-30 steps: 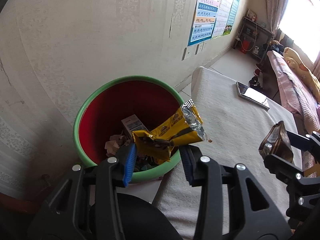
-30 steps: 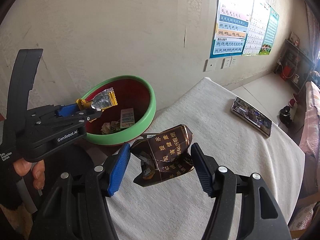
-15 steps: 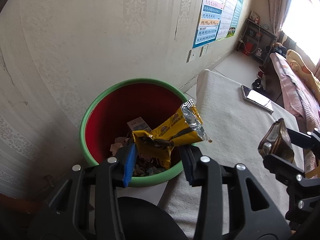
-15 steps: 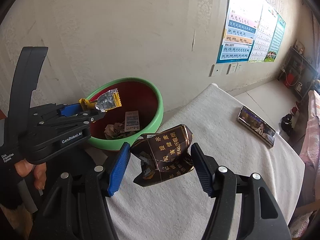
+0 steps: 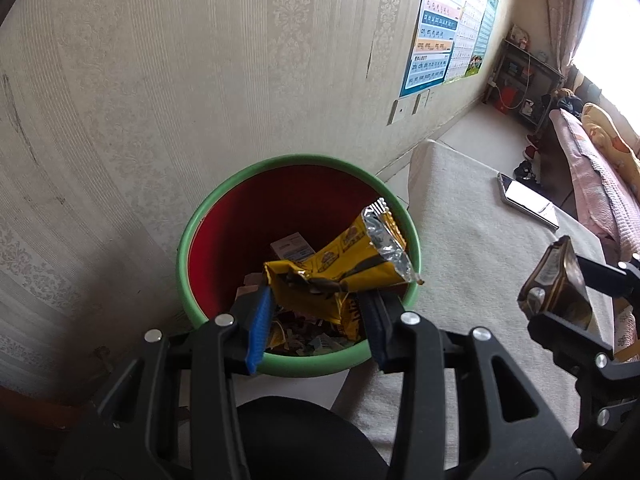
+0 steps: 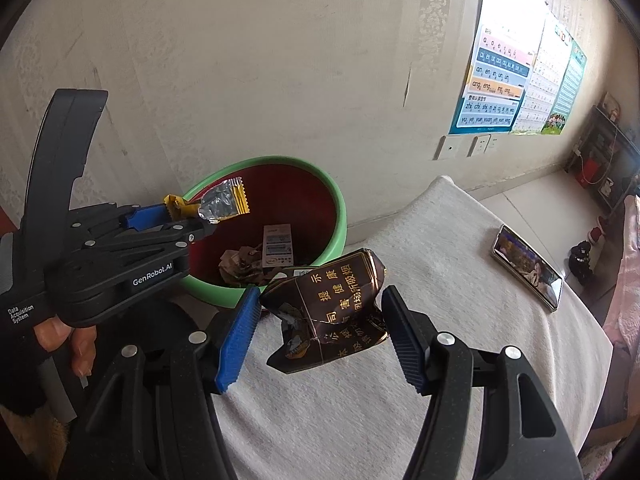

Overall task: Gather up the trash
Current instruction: 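Hold the yellow bag and brown wrapper above the bucket opening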

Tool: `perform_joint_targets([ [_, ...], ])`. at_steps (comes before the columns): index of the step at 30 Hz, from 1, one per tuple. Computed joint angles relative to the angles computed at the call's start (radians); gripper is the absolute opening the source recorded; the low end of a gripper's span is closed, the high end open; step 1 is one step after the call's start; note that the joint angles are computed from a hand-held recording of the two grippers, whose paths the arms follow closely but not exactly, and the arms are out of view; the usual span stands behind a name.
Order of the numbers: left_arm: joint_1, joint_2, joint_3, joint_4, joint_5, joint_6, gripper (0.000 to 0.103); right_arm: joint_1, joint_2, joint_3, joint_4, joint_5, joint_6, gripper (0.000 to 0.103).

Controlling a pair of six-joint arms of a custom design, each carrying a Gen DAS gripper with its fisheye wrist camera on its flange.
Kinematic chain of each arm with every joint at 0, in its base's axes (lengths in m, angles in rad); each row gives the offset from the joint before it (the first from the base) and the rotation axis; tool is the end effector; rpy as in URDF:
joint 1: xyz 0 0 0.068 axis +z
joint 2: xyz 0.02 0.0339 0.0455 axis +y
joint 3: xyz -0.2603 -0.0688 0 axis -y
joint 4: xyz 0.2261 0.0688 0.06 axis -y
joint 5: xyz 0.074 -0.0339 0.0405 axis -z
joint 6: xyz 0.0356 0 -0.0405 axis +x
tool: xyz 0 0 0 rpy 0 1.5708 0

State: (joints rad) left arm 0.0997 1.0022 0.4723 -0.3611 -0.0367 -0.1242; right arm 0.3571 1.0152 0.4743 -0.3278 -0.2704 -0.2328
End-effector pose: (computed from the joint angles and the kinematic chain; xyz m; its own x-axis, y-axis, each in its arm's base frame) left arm 0.1731 0.0186 0.1851 -0.7527 -0.1997 -0.6273 -0.2173 0.9748 -0.0496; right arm 0.1629 0.0709 0.1870 -0.5810 -0.4541 -0.6754 -0.6501 0.7583 0.0494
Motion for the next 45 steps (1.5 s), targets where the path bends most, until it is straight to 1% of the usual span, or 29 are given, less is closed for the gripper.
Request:
perform_joint_targets([
  [18,0.035,0.025,-0.002,0.029,0.006,0.019,0.039,0.021,0.031,0.015,0.022,0.012,0.001,0.061],
  [36,0.082,0.023,-0.009,0.034,0.02,0.035,0.039,0.103,0.079,0.043,0.056,0.061,0.013,0.061],
  [45,0.132,0.04,-0.011,0.048,0.041,0.057,0.039,0.131,0.108,0.049,0.077,0.077,0.013,0.062],
])
